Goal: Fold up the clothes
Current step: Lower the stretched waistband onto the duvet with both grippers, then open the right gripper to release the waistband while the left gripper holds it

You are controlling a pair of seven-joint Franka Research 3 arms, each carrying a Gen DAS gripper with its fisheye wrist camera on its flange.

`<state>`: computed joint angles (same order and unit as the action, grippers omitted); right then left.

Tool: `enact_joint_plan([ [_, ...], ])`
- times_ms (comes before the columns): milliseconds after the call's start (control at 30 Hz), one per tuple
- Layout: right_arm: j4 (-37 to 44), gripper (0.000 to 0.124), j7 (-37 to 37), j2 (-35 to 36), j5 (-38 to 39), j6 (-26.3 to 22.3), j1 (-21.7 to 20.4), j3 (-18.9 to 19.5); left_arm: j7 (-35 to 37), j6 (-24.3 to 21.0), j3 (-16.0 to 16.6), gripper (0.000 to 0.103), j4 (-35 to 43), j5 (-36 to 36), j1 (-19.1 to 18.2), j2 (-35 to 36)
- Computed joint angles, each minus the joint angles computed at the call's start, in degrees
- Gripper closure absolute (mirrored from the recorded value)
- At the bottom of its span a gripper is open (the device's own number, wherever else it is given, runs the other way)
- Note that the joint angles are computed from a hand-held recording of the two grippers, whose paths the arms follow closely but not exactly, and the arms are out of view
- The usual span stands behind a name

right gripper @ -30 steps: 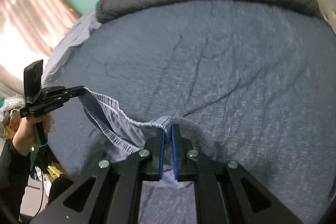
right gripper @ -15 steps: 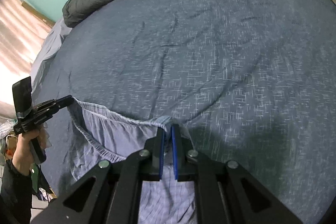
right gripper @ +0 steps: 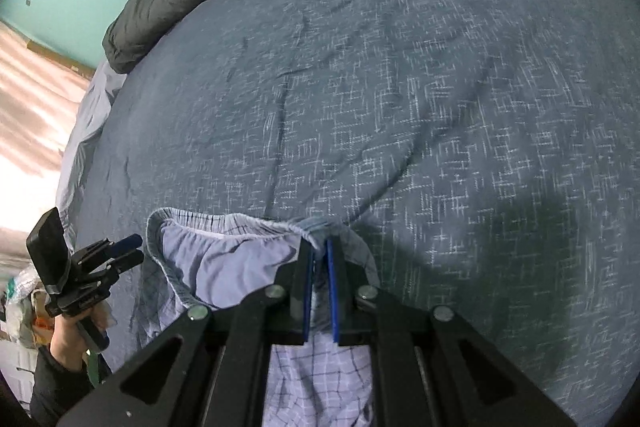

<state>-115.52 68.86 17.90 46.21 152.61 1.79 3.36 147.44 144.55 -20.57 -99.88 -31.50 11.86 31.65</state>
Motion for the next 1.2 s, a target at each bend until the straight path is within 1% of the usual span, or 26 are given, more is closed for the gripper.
enact_joint_plan([
  [200,-0.1,0.118,-0.5,-0.2,0.6,-0.2,-0.2,0.0,-1.4,0.7,0.6,0.070,0.8,2.6,-1.5,1.7],
  [233,-0.1,0.118,-0.7,-0.2,0.9,-0.1,-0.3,0.1,-1.7,0.8,0.7,0.074,1.4,3.2,-1.6,2.3],
  [267,0.0,0.118,-0.7,-0.2,1.0,-0.2,-0.2,0.1,-2.1,0.9,0.8,0.087,1.9,3.9,-1.8,2.9],
  [300,0.1,0.118,-0.6,-0.1,1.0,-0.3,-0.2,0.1,-2.1,1.1,0.5,0.092,2.0,4.1,-1.5,3.2],
  [367,0.2,0.118,-0.8,0.1,1.2,-0.3,-0.2,0.1,-2.0,1.5,-0.1,0.095,2.0,4.1,-0.9,3.4],
  [533,0.3,0.118,-2.0,0.4,3.7,-0.4,-1.0,0.6,-1.2,0.8,-2.2,0.096,3.1,1.0,1.9,3.2],
  [633,0.4,0.118,-2.8,0.6,5.3,-0.6,-1.4,0.7,-2.8,-0.3,-1.8,0.096,5.9,-0.5,2.1,3.9],
  [767,0.6,0.116,-4.9,0.8,8.6,-0.8,-2.1,1.2,-6.4,-0.1,-0.2,0.096,9.5,0.2,1.2,5.6],
  [800,0.6,0.115,-5.7,0.8,9.7,-1.0,-2.4,1.4,-7.6,-0.1,0.2,0.097,10.7,0.6,1.0,6.3],
  [867,1.3,0.104,-7.0,1.3,11.0,-3.2,-2.9,1.4,-10.1,-0.6,0.7,0.099,13.7,1.5,0.8,8.1],
  [900,1.6,0.094,-7.3,1.4,10.6,-3.6,-2.7,1.2,-11.5,-0.7,1.1,0.103,15.0,2.1,0.6,8.9],
  [933,1.6,0.089,-7.1,1.5,10.1,-3.5,-2.5,0.9,-13.0,-1.2,1.4,0.103,16.4,2.9,0.4,9.7],
  [1000,1.9,0.088,-7.4,1.6,10.9,-3.7,-2.7,0.8,-15.5,-2.2,1.9,0.103,18.8,4.5,0.1,11.2],
  [1067,1.7,0.084,-8.8,1.3,13.1,-2.9,-3.1,1.0,-16.3,-1.8,1.8,0.103,18.9,6.0,-0.1,11.7],
  [1167,1.4,0.081,-11.0,0.8,14.6,-2.7,-3.3,1.1,-14.2,-4.2,-0.8,0.103,17.5,4.7,2.4,11.0],
  [1200,1.3,0.081,-11.4,0.7,14.3,-2.5,-3.1,0.9,-13.6,-4.0,-0.8,0.103,16.1,4.8,2.4,10.2],
])
